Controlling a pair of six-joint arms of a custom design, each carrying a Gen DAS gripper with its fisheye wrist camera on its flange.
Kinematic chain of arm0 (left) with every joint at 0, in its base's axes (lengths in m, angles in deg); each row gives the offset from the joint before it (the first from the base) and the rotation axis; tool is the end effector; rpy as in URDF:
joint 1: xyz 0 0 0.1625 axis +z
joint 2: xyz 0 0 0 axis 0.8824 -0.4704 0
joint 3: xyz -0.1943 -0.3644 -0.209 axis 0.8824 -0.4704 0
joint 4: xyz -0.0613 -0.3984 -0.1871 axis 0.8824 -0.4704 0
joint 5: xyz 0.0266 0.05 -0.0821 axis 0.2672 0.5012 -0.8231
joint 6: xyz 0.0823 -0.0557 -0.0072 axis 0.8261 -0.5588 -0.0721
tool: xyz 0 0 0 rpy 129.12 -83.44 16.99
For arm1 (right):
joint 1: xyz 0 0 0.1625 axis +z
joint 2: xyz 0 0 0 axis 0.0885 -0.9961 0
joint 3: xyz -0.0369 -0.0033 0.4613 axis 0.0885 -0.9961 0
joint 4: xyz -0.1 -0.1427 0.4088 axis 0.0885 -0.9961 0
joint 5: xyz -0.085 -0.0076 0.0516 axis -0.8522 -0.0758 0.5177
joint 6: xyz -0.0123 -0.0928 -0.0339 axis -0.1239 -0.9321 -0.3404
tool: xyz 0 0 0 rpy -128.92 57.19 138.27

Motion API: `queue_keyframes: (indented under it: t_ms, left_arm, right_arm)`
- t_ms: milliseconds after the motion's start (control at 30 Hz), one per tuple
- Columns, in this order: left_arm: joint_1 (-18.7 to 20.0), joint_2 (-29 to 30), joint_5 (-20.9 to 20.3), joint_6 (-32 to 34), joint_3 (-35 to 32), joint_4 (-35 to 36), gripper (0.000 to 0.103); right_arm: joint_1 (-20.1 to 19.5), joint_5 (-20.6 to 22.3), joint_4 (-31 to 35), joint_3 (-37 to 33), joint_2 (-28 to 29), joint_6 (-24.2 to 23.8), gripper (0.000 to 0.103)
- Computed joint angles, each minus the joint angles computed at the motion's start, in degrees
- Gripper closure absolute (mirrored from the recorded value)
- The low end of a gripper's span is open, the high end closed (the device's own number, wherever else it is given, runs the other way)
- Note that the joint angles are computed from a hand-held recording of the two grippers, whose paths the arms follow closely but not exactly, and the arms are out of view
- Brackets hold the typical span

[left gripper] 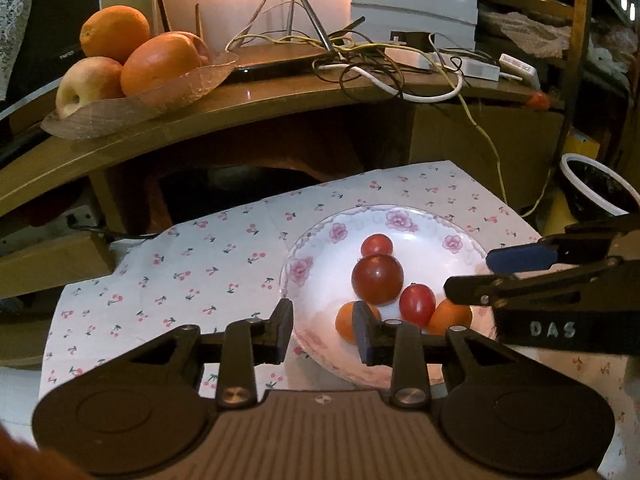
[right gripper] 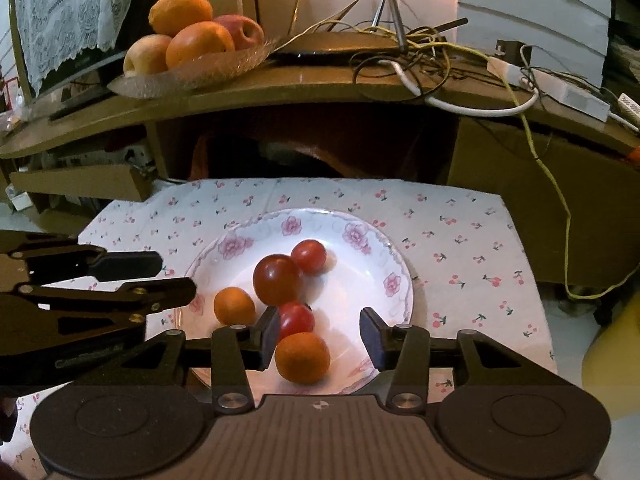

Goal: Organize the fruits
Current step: 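Lower both fruits into the white plate and open both tools, then grasp the second brown kiwi-like fruit with the left tool while the right tool grasps the last orange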

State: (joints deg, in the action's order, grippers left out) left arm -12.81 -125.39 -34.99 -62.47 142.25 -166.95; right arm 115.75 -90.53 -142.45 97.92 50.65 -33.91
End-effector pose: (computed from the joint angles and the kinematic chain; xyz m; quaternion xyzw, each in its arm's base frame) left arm -0.0622 -0.4103 0.3320 0.0979 0.8368 -0.3935 0.3679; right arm 0.4008 -0.4903 -0.0212 0.4233 -0.8571 0.2186 0.1958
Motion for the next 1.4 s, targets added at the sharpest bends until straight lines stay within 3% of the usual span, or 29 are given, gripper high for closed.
queue_keyframes:
  t_ms: [167, 633, 733, 1300, 1400]
  left_arm:
    - [-1.0, -2.8, 1.0, -4.3, 0.6, 6.8, 0.064]
    - [-6.4, -16.7, 1.1, -26.8, 1.3, 43.1, 0.064]
    - [-6.9, -18.4, 0.3, -29.2, 1.4, 47.3, 0.063]
    - [-5.1, -21.2, -3.5, -23.0, 2.7, 44.1, 0.063]
    - [-4.6, -20.9, -4.2, -21.3, 2.9, 42.3, 0.063]
  right_arm:
    - [0.1, 1.1, 0.3, 1.0, -1.0, 0.3, 0.058]
    - [1.7, 6.1, 5.1, 6.3, -4.4, -1.1, 0.058]
    - [2.0, 6.1, 6.2, 6.7, -3.8, -1.6, 0.058]
    - [1.6, 6.5, 5.5, 3.3, 2.4, 0.3, 0.058]
    - [1.7, 6.3, 4.9, 2.8, 3.2, 0.4, 0.063]
